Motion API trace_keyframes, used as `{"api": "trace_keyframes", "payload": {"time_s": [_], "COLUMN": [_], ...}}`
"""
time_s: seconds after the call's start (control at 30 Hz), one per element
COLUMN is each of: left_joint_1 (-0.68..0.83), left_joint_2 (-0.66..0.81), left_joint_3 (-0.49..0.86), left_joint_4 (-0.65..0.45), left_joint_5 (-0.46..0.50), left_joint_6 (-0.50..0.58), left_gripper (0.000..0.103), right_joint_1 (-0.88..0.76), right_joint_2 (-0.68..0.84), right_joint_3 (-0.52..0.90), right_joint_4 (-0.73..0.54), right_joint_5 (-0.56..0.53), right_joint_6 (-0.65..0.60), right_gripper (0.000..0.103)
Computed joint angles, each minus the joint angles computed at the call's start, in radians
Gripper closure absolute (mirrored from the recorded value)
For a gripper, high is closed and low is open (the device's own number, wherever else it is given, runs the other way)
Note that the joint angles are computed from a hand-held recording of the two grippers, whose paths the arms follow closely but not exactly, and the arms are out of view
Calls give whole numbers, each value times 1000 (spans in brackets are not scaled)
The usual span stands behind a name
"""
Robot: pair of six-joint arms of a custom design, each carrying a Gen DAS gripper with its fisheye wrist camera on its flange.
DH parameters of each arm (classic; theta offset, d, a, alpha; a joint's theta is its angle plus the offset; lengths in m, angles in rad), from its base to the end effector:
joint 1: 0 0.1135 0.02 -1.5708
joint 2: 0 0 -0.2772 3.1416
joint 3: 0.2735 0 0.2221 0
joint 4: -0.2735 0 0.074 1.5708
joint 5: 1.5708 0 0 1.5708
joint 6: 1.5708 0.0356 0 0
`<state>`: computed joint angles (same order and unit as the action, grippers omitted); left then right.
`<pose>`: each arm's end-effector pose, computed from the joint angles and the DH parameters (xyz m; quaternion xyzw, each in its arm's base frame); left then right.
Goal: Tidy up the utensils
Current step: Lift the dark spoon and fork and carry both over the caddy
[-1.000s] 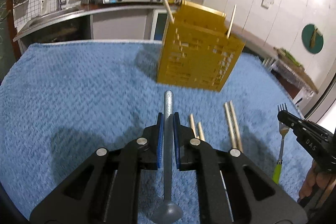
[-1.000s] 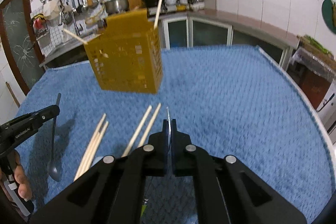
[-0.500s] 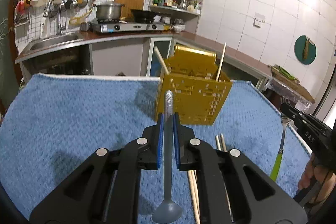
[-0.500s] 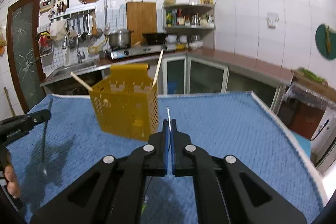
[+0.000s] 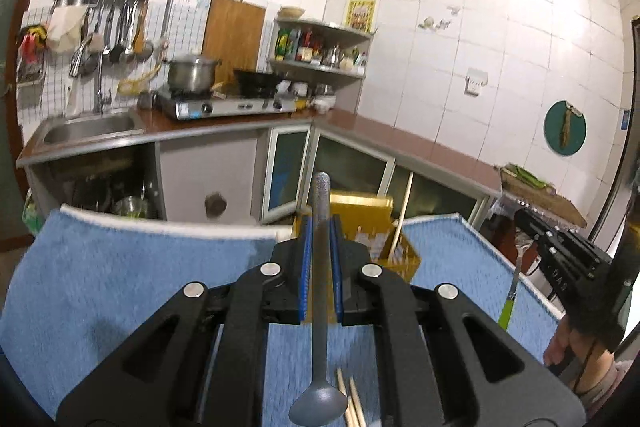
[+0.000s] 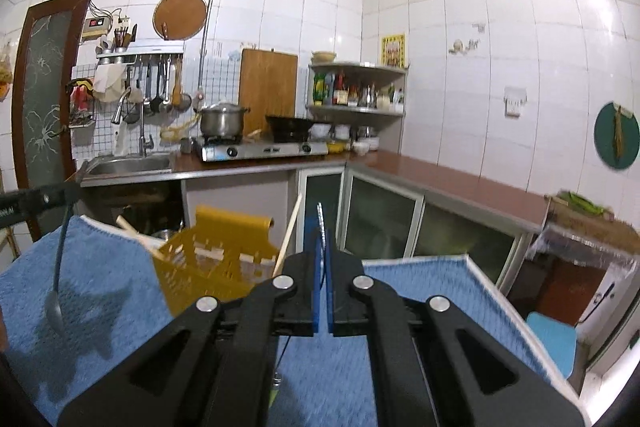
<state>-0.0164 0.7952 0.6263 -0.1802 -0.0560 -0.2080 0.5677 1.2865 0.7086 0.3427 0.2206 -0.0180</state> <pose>0.1498 -0.0005 0.2971 -0.0943 0.8135 -0.0414 0.5723 0.2233 0.1332 0.2877 -0.1600 0.7669 0.0839 0.6159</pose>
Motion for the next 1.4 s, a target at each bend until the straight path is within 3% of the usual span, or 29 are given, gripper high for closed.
{"api": "trace_keyframes", "payload": {"time_s": [0.2, 0.37, 0.6, 1.1, 1.27, 1.4], "left_joint_1": [2, -55, -70, -18, -6, -10], "left_joint_2": [137, 240, 378, 653, 712, 745], "left_joint_3": [106, 176, 240, 128, 108, 91], "left_joint_4": [108, 187, 308, 749, 820, 867], "left_joint_5": [17, -63, -87, -34, -24, -39], "left_joint_6": [20, 81, 147, 190, 184, 215], "left_gripper": [95, 95, 95, 95, 96, 96], "right_joint_1": [-8, -11, -34, 6, 30, 41], "right_joint_2": [96, 168, 277, 459, 489, 512], "right_joint_3": [155, 290, 453, 415, 369, 370], "right_joint_4": [-2, -11, -11, 308, 422, 440], "right_joint_5": [9, 17, 10, 38, 71, 78], "right_joint_6": [-9, -41, -82, -137, -173, -185], "right_gripper": [101, 101, 101, 101, 101, 101]}}
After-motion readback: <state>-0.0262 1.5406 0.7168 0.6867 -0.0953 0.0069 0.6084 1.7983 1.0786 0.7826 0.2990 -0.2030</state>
